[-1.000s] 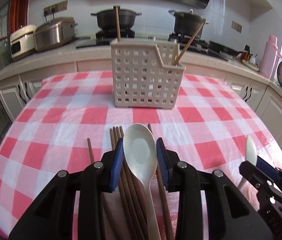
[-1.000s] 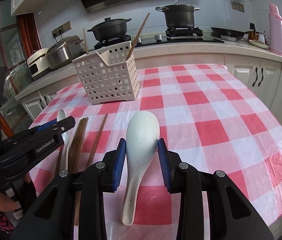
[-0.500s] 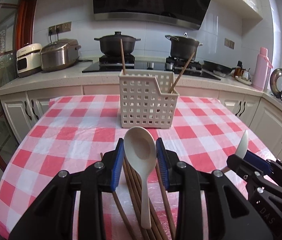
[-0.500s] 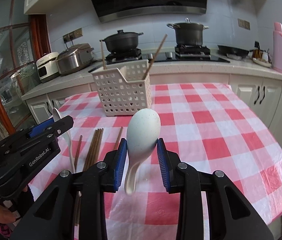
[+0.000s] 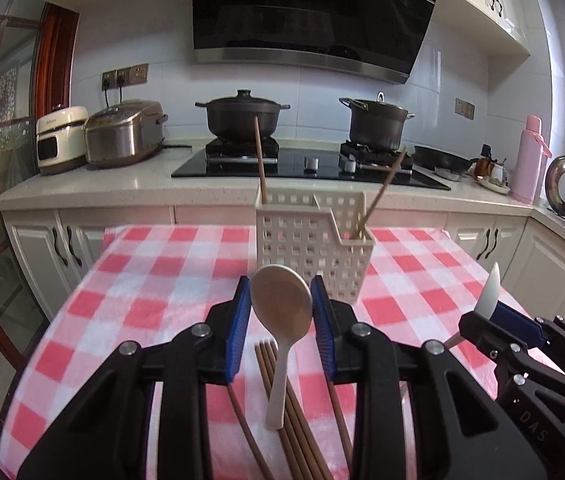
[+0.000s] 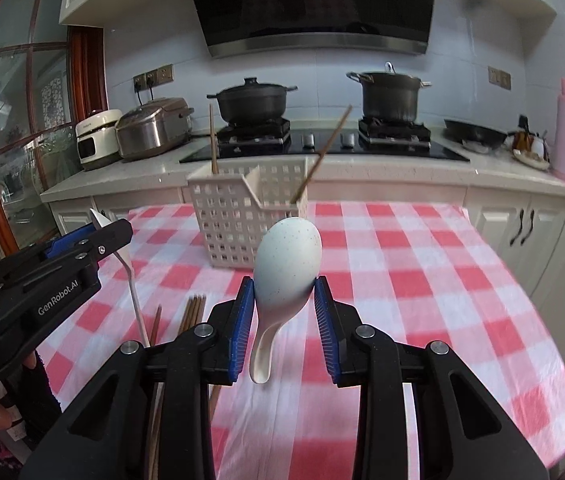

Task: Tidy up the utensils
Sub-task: 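Carry both spoons over the white basket and lower them in, then open both tools to release the spoons into the basket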

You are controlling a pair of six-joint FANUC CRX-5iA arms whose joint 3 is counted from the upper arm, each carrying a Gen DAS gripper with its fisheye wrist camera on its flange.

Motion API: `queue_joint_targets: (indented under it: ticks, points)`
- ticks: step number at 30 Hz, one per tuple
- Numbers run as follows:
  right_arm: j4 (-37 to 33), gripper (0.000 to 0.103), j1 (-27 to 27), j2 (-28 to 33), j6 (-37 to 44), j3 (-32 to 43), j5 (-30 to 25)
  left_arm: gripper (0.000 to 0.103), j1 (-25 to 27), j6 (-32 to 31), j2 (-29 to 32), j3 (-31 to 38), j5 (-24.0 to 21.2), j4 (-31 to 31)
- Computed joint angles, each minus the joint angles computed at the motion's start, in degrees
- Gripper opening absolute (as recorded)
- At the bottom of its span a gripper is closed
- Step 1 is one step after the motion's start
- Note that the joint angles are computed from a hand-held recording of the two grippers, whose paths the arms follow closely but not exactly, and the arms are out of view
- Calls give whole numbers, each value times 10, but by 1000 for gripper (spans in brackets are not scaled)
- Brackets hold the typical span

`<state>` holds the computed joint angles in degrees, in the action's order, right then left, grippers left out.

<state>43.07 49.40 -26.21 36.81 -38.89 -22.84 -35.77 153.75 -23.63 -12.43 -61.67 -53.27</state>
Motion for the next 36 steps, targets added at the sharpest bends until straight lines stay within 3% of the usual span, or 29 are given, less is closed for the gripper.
queue_joint_targets:
  ticks: [10,24,36]
  points:
    - [24,30,-49,94,24,105,64,30,75,-85,35,87,53,10]
    - [-144,30,-67,224,213,298,39,30,208,-205,116,201,158,118]
    - [-277,30,-64,289,346,349,-21,30,321,-268,160,134,239,283]
